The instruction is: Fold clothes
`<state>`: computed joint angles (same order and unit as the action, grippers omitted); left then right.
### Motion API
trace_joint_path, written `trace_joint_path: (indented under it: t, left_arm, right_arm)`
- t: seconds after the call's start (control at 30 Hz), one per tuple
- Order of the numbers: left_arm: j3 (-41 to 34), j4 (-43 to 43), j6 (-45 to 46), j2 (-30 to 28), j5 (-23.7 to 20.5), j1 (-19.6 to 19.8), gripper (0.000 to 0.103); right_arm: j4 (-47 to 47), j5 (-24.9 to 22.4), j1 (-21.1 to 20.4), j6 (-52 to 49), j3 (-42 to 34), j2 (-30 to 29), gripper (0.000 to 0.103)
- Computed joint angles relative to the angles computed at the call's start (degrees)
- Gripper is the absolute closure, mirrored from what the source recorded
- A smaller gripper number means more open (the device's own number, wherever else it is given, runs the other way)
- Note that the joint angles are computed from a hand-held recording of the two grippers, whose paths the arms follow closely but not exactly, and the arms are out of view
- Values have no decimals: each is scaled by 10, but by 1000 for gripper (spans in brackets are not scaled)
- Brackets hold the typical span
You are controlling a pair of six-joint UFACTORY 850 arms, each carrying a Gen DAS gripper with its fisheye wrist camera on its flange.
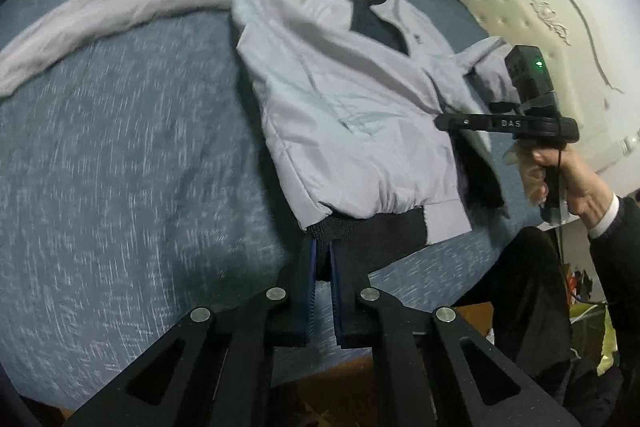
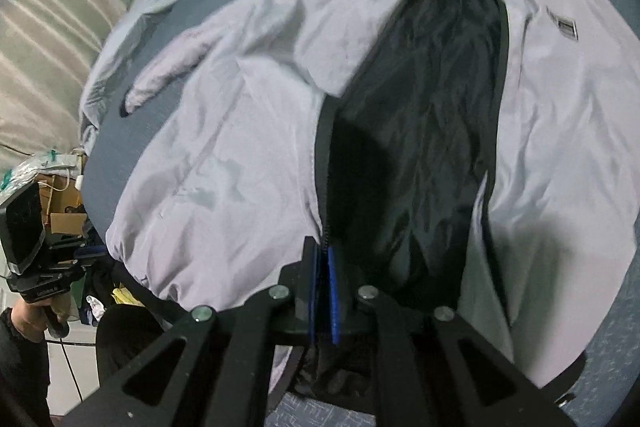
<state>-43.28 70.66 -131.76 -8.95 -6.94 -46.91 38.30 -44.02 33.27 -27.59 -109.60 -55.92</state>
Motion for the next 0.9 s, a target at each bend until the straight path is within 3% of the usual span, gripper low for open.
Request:
trace_joint_path:
  t: [0.1,0.2,0.33,0.57,0.63,0.8,0.9]
  left_arm:
    - [5,35,-43,-7,12,3,96]
    - [-5,-34,33,-17,14,4,96]
    - [-13,-14,17,-25,1,-2,96]
    - [-12,26,-23,-27,-8,-8,96]
    - [-11,21,-17,-25,-11,-10,96]
    - [-20,-23,26,-25,-20,-13,96]
    - [-26,-32,37,-25,-28,-16,96]
  right_arm:
    - [4,12,-9,-7,24,21,93]
    - [13,30,-23,-22,54,51,90]
    - [2,52,-51,-32,103,94,74]
    - [-31,79,-87,-18,197,155,69]
    - [-31,80,-87,-29,218,166,68]
    - [-50,69,-79,-37,242,174,53]
    - [-65,70,-70,-36,246,169,53]
